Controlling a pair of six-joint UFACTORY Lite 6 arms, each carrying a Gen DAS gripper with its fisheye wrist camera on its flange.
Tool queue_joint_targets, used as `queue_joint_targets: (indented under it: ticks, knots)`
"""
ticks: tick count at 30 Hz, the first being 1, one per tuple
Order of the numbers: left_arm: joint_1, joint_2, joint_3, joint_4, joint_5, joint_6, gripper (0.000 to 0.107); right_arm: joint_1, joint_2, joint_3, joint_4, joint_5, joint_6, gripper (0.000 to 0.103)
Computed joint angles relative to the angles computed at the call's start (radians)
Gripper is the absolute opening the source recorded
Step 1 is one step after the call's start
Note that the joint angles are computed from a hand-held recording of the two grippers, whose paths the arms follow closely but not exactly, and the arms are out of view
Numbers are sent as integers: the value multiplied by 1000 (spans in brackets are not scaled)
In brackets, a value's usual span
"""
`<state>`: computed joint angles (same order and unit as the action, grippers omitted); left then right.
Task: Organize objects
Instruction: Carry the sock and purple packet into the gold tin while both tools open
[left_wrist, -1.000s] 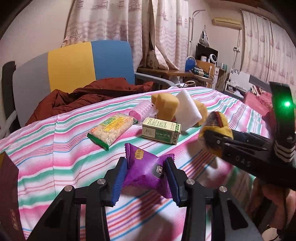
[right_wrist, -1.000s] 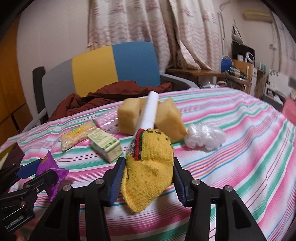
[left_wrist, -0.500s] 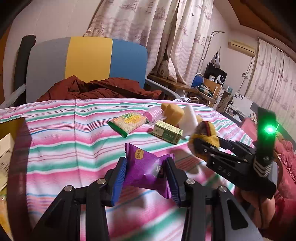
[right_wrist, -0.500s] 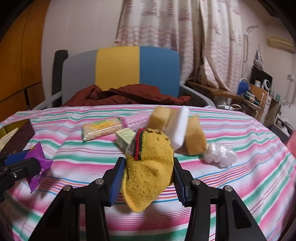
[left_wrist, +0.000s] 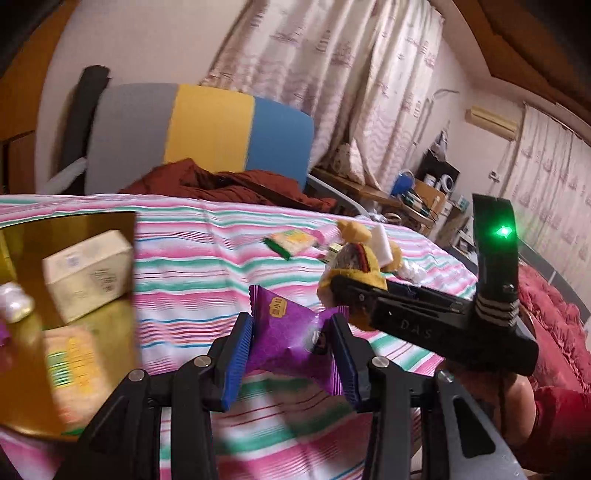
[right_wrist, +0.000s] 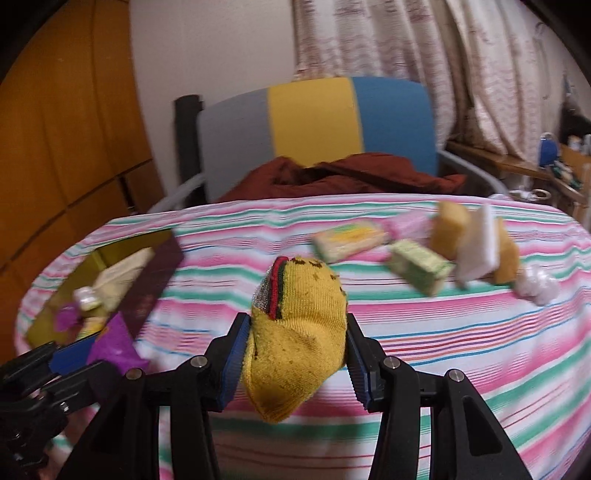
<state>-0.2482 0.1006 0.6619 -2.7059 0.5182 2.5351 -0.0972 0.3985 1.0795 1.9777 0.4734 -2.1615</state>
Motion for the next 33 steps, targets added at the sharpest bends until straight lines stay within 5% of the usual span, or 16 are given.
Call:
queue_joint_targets:
  ticks: [10,19,33]
  knots:
    - [355,-190,-170,259,38,-199,43,247,-125,-100,-38,35,75,50]
    - [644,-107,-133,476,64,-309,43,429,-93,-27,-112,4,190,50]
    - [756,-25,-119,395,13,-150,43,569,125,251,-347,-51,545,54]
